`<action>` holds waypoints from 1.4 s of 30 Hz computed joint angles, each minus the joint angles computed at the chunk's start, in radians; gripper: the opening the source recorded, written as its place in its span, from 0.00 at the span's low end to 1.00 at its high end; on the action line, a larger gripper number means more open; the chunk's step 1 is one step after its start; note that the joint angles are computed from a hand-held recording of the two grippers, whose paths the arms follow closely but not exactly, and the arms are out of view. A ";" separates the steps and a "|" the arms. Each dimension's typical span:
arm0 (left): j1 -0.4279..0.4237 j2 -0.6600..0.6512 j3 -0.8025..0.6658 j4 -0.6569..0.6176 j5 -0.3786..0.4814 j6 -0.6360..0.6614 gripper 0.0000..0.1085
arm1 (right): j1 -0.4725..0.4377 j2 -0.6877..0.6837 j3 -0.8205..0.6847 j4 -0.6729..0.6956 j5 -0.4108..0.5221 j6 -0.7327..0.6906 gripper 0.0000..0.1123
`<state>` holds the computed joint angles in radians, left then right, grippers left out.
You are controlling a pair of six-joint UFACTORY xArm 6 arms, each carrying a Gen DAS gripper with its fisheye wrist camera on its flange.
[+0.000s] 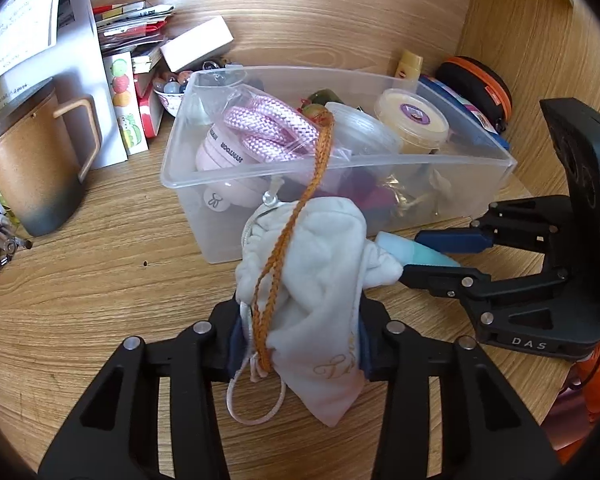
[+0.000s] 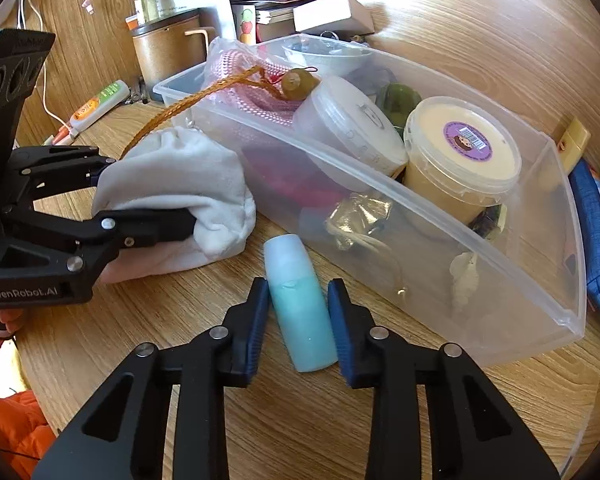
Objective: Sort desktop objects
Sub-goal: 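Grasp the white pouch with the left tool while the right tool grasps the light-blue bottle, then lift the white pouch and light-blue bottle and carry both over the clear bin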
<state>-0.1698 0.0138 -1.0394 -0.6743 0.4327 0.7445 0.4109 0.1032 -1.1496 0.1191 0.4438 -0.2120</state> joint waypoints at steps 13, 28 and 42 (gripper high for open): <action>-0.006 -0.076 0.045 -0.031 0.011 0.022 0.37 | 0.013 -0.081 0.096 0.077 -0.047 -0.022 0.21; -0.020 -0.086 -0.043 -0.057 0.105 0.034 0.37 | -0.020 -0.200 0.174 0.040 -0.131 0.017 0.21; -0.012 0.008 -0.209 -0.048 0.121 0.003 0.37 | -0.075 -0.212 0.137 -0.144 -0.144 0.162 0.21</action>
